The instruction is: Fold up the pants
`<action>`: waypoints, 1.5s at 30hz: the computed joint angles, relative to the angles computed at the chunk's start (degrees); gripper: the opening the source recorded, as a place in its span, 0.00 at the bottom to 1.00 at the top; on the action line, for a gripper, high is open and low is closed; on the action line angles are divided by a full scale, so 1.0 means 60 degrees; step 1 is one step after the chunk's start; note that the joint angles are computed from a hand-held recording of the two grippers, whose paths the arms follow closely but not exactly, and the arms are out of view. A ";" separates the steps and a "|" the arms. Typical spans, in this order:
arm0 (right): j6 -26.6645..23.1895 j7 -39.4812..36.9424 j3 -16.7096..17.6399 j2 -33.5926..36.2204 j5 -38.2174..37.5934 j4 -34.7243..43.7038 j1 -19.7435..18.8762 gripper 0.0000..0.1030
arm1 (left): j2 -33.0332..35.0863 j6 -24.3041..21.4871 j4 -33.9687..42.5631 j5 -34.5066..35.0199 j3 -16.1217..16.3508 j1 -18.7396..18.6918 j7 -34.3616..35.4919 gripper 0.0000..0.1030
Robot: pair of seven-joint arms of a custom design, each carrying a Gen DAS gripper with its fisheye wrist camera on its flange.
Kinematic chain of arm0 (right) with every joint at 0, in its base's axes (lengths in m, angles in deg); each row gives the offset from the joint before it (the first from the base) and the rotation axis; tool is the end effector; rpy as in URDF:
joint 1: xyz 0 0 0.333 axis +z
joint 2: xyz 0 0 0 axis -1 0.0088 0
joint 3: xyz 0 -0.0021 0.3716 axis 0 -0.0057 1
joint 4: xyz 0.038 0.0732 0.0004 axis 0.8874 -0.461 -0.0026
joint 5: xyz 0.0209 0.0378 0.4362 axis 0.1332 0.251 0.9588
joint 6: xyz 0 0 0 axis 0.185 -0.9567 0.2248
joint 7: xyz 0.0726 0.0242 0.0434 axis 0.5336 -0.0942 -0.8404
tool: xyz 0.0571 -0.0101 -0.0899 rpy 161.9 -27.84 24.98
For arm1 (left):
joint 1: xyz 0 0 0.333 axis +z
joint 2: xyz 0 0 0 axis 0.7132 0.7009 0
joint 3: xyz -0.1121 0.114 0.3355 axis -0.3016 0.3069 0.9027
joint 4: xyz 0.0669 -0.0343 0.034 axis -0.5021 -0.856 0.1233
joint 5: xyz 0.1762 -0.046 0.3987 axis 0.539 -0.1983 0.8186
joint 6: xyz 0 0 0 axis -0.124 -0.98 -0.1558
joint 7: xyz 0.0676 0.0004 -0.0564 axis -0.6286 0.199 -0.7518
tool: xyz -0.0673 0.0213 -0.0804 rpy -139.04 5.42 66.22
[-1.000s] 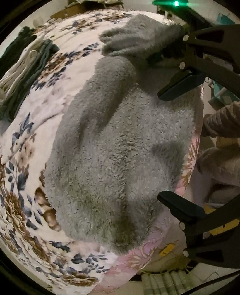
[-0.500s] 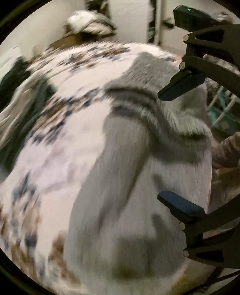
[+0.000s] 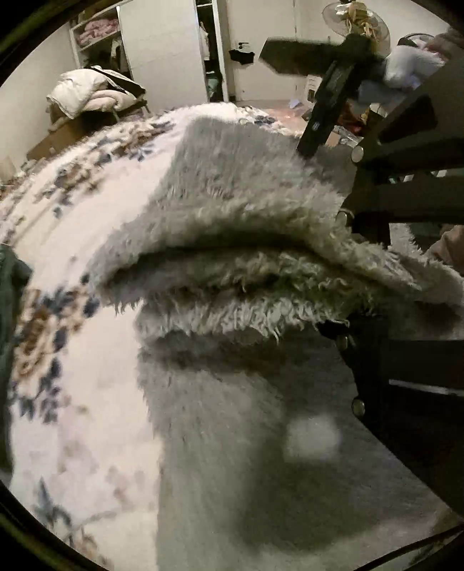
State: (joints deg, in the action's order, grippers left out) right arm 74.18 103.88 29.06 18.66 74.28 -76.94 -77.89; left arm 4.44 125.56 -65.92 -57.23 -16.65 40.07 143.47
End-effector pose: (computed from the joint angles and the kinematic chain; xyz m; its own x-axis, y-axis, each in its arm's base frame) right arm 0.6947 0.1891 0.4762 -0.0535 -0.9353 -0.3497 -0.9985 0.0466 0.0283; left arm 0.4915 -0.0715 0.6129 0.2764 -0.8154 0.5086 -0.9282 -0.3636 -0.0785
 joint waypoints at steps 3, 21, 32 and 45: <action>-0.0167 -0.0122 -0.0005 0.0078 -0.0008 0.0078 -0.0043 0.85 | -0.0412 -0.0314 -0.0347 0.0239 -0.0040 0.0127 -0.0617 0.19; -0.1891 -0.0715 0.0262 0.2806 0.0272 0.4478 -0.0261 0.85 | 0.0201 0.0213 0.0060 0.0253 0.0226 0.0612 -0.1352 0.71; -0.2495 -0.0410 0.0158 0.4291 -0.0581 0.6447 0.0150 0.69 | 0.0395 0.0633 -0.0192 0.0372 0.0153 0.0785 -0.1402 0.53; -0.1508 -0.0848 0.0439 0.1460 -0.0167 0.3090 0.0564 0.69 | -0.3082 0.1310 -0.2444 0.1689 -0.0077 0.1124 -0.4467 0.96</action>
